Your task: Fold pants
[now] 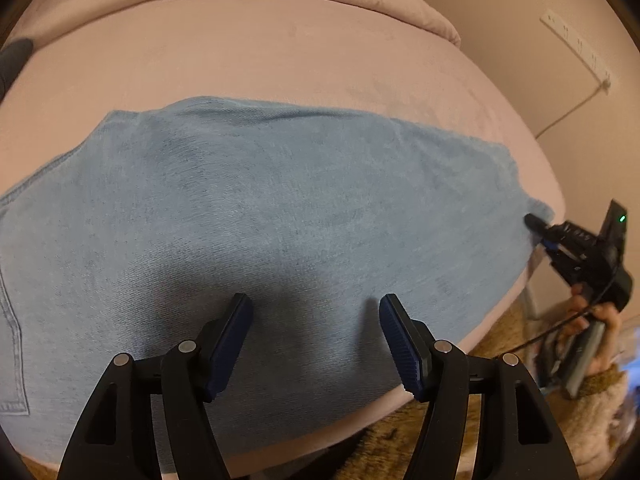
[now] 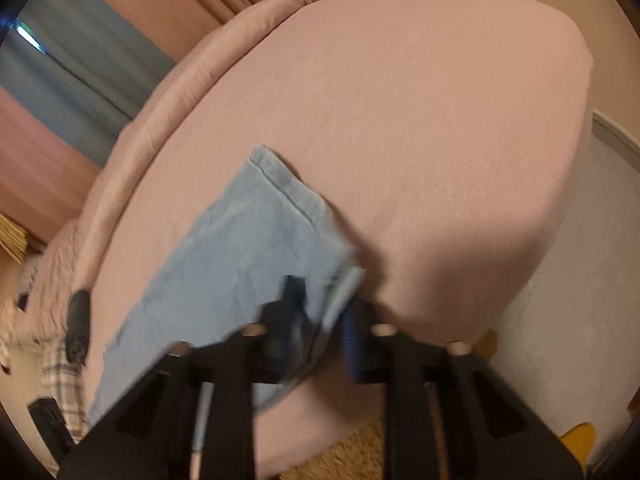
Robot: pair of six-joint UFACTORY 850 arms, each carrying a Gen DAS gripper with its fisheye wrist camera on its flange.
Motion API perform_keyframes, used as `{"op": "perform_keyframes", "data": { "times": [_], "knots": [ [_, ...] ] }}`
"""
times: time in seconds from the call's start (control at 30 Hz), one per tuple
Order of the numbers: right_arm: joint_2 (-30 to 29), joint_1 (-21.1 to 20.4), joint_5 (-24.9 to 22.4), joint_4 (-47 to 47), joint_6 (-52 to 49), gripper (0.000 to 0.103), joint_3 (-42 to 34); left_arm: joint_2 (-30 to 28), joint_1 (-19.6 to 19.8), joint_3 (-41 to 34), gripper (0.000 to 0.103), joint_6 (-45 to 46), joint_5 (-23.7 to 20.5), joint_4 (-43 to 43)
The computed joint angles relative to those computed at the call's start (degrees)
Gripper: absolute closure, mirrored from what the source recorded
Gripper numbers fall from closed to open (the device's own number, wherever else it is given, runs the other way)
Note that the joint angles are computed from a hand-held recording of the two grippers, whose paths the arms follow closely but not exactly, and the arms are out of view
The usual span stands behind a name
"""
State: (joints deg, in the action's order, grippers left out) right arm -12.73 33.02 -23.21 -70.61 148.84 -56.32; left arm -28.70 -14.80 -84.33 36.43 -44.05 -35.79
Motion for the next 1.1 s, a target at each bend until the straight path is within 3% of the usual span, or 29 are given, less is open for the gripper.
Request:
{"op": "perform_keyframes", "data": {
  "times": [0.03, 0.13, 0.2, 0.3, 0.4, 0.6, 0.67, 0.7, 0.73, 0.77, 0.87, 1.0, 1.1],
  "knots": [
    [-0.2, 0.2, -0.6, 0.6, -1.1, 0.091, -0.8, -0.5, 0.7, -1.3, 0.038, 0.9, -2.2, -2.2],
    [-2.0, 2.9, -8.2, 4.1, -14.2, 0.092, -6.7, -1.0, 2.2, -3.4, 0.038, 5.0, -5.3, -9.1],
    [-3.0, 4.9, -9.1, 0.5, -17.0, 0.092, -10.3, -1.9, 2.9, -5.8, 0.038, 6.9, -8.3, -13.0],
    [-5.6, 7.3, -6.4, -2.9, -22.7, 0.092, -15.9, -4.4, 3.5, -9.8, 0.038, 7.4, -13.1, -17.9],
    [-9.3, 8.5, -0.4, -0.8, -30.6, 0.092, -21.0, -7.2, 3.5, -13.0, 0.037, 7.3, -15.9, -22.2],
    [-16.6, 8.5, 9.3, 18.3, -49.6, 0.092, -27.5, -13.0, 2.1, -18.7, 0.037, 0.1, -19.7, -20.0],
    [-18.0, 9.2, 7.9, 26.6, -59.3, 0.091, -29.5, -13.5, 1.8, -18.9, 0.045, -1.9, -18.8, -19.6],
    [-18.6, 9.6, 6.2, 27.8, -61.3, 0.091, -30.5, -13.3, 1.6, -18.8, 0.07, -3.6, -17.3, -17.8],
    [-19.3, 9.8, 4.8, 29.7, -63.8, 0.091, -31.9, -13.1, 1.6, -19.1, 0.089, -4.8, -15.8, -15.2],
    [-19.5, 9.9, 4.6, 29.8, -64.0, 0.091, -32.5, -12.7, 1.6, -18.8, 0.094, -4.9, -15.0, -14.3],
    [-20.1, 10.2, 4.7, 31.6, -67.1, 0.091, -34.6, -9.8, 2.7, -16.1, 0.097, -2.5, -12.2, -16.7],
    [-20.2, 11.2, 7.2, 32.6, -71.8, 0.091, -36.3, -5.4, 4.2, -13.2, 0.097, -0.2, -7.6, -13.8],
    [-23.6, 11.7, 8.8, 43.6, -85.3, 0.091, -41.5, -4.9, 4.7, -12.8, 0.097, -1.5, -3.8, -8.5]
  ]
}}
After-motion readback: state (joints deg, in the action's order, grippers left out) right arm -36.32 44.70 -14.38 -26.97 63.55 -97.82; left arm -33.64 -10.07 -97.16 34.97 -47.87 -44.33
